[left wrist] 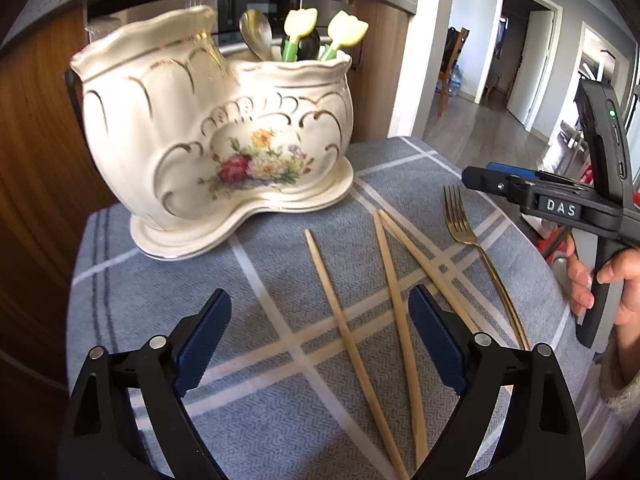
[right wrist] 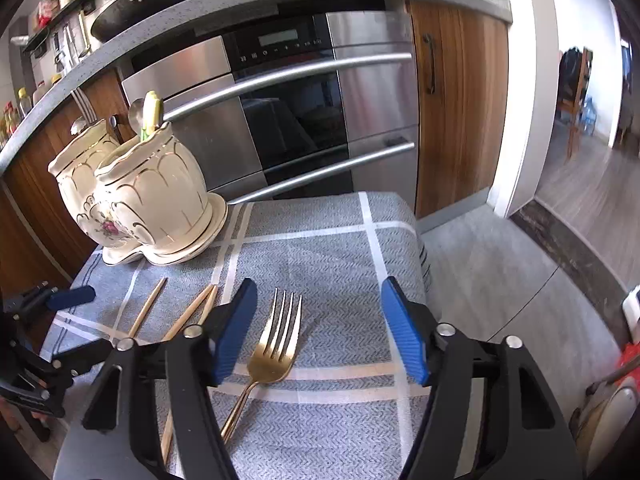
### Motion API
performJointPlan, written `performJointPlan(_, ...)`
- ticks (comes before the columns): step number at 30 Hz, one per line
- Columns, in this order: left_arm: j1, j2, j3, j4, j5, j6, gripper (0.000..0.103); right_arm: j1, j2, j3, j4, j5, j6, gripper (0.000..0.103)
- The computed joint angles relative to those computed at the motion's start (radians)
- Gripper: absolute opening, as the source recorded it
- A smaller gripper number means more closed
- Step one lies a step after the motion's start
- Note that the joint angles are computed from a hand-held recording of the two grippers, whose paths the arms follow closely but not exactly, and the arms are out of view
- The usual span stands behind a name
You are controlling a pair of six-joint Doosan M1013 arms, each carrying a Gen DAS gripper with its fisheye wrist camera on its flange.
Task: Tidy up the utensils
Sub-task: 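Move the right tool to the gold fork and close on it, then grasp a wooden chopstick with the left tool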
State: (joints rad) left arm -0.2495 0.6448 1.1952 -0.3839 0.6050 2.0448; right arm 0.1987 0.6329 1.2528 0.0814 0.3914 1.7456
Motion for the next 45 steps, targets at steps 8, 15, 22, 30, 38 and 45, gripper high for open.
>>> performJointPlan(8,-0.001,0.021,-0.026,-0.007,0.049,0.012,0.063,-0.020,0.022,-0.032,0.212,0.072,-0.137,0.040)
performJointPlan(15,0.006,0.042,-0.059,-0.022,0.103,-0.010,0.046,-0.015,0.043,-0.071,0.221,0.140,-0.175,0.034)
performJointPlan(22,-0.011,0.040,-0.053,0.055,0.073,-0.051,0.040,-0.021,0.052,-0.083,0.276,0.173,-0.206,0.028)
performJointPlan(30,-0.023,0.042,-0.054,0.133,0.053,-0.086,0.033,-0.025,0.052,-0.080,0.335,0.185,-0.257,0.020)
performJointPlan(38,-0.025,0.046,-0.061,0.143,0.052,-0.094,0.008,-0.023,0.039,-0.060,0.354,0.153,-0.300,0.010)
performJointPlan(45,-0.022,0.049,-0.065,0.121,0.055,-0.076,0.008,-0.018,0.026,-0.043,0.329,0.132,-0.308,0.007)
